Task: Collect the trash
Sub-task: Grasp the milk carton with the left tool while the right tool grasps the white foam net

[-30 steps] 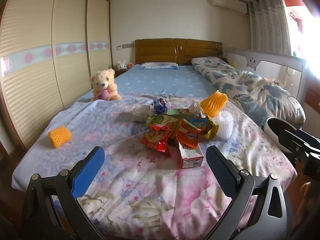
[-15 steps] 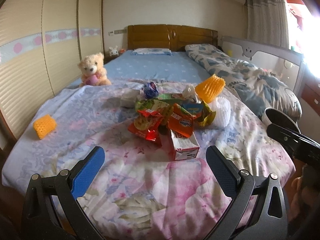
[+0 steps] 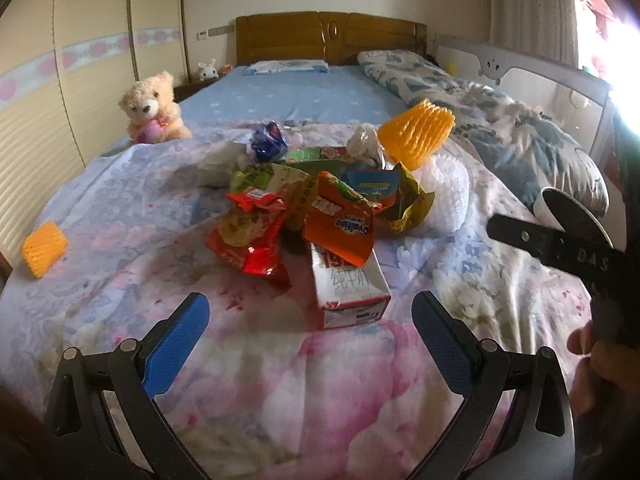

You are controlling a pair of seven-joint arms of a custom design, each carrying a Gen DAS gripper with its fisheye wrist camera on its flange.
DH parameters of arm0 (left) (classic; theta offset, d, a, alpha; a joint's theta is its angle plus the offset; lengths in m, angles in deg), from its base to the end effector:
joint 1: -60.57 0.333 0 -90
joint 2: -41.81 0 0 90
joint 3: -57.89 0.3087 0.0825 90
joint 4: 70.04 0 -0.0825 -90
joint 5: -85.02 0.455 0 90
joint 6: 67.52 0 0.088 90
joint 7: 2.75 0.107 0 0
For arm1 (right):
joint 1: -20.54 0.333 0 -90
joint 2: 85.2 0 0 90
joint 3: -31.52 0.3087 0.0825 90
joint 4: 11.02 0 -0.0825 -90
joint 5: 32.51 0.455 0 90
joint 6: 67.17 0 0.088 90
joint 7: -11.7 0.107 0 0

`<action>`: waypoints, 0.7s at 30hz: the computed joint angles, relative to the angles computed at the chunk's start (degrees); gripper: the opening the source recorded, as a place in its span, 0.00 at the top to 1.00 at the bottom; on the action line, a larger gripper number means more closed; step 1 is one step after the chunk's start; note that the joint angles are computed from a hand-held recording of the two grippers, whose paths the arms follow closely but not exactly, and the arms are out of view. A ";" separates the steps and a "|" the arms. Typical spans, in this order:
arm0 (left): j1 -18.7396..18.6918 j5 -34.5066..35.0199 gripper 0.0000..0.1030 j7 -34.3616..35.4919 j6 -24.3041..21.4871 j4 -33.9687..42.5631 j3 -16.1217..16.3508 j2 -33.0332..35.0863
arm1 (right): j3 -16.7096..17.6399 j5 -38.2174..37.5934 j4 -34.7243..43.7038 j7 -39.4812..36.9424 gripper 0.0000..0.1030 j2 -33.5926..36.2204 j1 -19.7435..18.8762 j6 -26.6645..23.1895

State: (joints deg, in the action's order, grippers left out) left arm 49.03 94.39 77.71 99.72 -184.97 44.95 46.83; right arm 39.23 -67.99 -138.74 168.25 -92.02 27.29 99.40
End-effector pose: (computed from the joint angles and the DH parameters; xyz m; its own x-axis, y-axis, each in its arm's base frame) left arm 0.6181 -0.2889 0.4707 -0.3850 -0.9229 0.0005 -0.6228 0.2594 -0.7381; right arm 0.5819 0.1880 0.4637 -0.2132 -0.9292 -0.3020 -0.6264 0.3672 -0.6876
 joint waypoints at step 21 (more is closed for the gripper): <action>0.91 -7.04 0.54 10.90 -5.47 5.17 -3.56 4.85 | -7.60 30.67 6.02 -27.83 0.81 8.81 6.89 4.80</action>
